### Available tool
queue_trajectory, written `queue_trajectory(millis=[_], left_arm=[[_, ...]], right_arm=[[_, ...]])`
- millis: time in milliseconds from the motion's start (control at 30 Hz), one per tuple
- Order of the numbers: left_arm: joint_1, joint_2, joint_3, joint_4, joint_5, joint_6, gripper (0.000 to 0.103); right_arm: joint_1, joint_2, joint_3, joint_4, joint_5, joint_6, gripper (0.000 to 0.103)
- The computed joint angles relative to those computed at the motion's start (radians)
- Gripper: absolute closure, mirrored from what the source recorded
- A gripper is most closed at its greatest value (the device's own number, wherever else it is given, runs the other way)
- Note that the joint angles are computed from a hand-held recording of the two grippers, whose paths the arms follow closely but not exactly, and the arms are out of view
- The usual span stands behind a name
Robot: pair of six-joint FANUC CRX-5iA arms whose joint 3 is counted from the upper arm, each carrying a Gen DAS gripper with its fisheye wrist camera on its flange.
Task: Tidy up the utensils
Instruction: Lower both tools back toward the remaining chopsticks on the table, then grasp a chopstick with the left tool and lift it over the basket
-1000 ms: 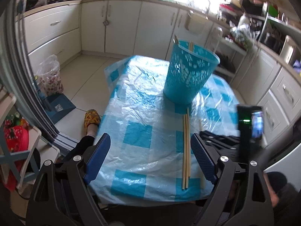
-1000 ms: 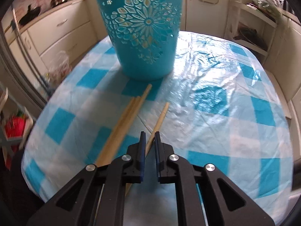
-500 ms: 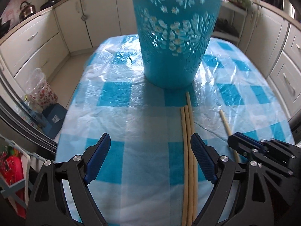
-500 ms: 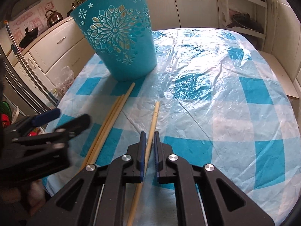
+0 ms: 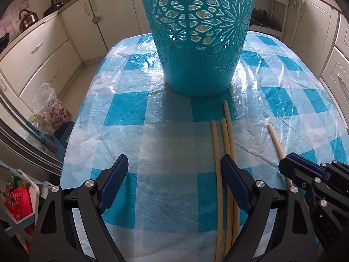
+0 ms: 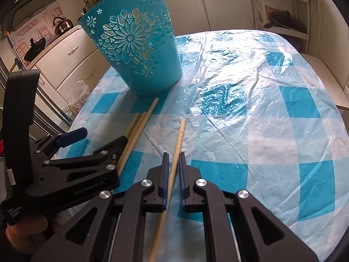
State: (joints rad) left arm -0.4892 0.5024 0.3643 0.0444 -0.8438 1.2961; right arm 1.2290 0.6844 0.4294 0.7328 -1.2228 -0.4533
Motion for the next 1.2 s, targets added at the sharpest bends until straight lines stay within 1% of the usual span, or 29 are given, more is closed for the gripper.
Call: queue_trajectory(millis=[67,133,167,233,267,333,433,500,533,600,633,733,833,900,1000,1133,1200], left_arm=[[0.000,0.003,0.001,0.004,0.006,-0.010,0.021],[0.002,0.001,-0.011,0.027,0.024,-0.039,0.030],[0.003,-0.001,-0.017,0.039,0.031,-0.054,0.032],[0.006,-0.007,-0.037,0.078,0.043,-0.094,0.045],[0.007,-0.010,-0.046,0.094,0.048,-0.109,0.048],[0.013,-0.017,-0.074,0.152,0.061,-0.165,0.067],[0.018,-0.027,-0.102,0.197,0.073,-0.209,0.081],[0.025,-0.031,-0.112,0.215,0.076,-0.208,0.085],[0.030,-0.034,-0.119,0.216,0.082,-0.188,0.087],[0.042,-0.041,-0.137,0.238,0.092,-0.185,0.089],[0.048,-0.047,-0.144,0.237,0.094,-0.169,0.090],[0.060,-0.056,-0.158,0.252,0.090,-0.170,0.090],[0.069,-0.052,-0.153,0.267,0.073,-0.178,0.089],[0.069,-0.044,-0.142,0.270,0.063,-0.179,0.086],[0.066,-0.029,-0.119,0.265,0.051,-0.168,0.081],[0.060,-0.016,-0.096,0.245,0.044,-0.156,0.080],[0.063,-0.011,-0.089,0.252,0.035,-0.157,0.080]], right_arm=[[0.000,0.002,0.003,0.000,-0.003,0.003,0.094],[0.000,0.004,0.007,-0.001,-0.007,0.008,0.094],[0.000,0.006,0.010,-0.001,-0.010,0.011,0.094],[0.000,0.008,0.014,-0.001,-0.011,0.014,0.093],[0.000,0.010,0.016,0.000,-0.013,0.016,0.093],[-0.001,0.015,0.024,-0.002,-0.019,0.023,0.093],[0.000,0.022,0.036,-0.004,-0.029,0.035,0.093],[-0.001,0.023,0.037,-0.005,-0.030,0.037,0.093],[-0.001,0.023,0.037,-0.005,-0.030,0.037,0.093],[-0.001,0.023,0.038,-0.005,-0.030,0.037,0.093],[-0.001,0.024,0.039,-0.005,-0.030,0.037,0.093],[-0.001,0.024,0.038,-0.005,-0.030,0.036,0.092],[-0.001,0.026,0.040,-0.003,-0.027,0.039,0.089],[-0.001,0.030,0.047,-0.002,-0.029,0.047,0.086],[-0.002,0.042,0.067,-0.005,-0.041,0.066,0.084],[-0.003,0.047,0.076,-0.006,-0.044,0.073,0.084],[-0.003,0.049,0.079,-0.006,-0.046,0.075,0.084]])
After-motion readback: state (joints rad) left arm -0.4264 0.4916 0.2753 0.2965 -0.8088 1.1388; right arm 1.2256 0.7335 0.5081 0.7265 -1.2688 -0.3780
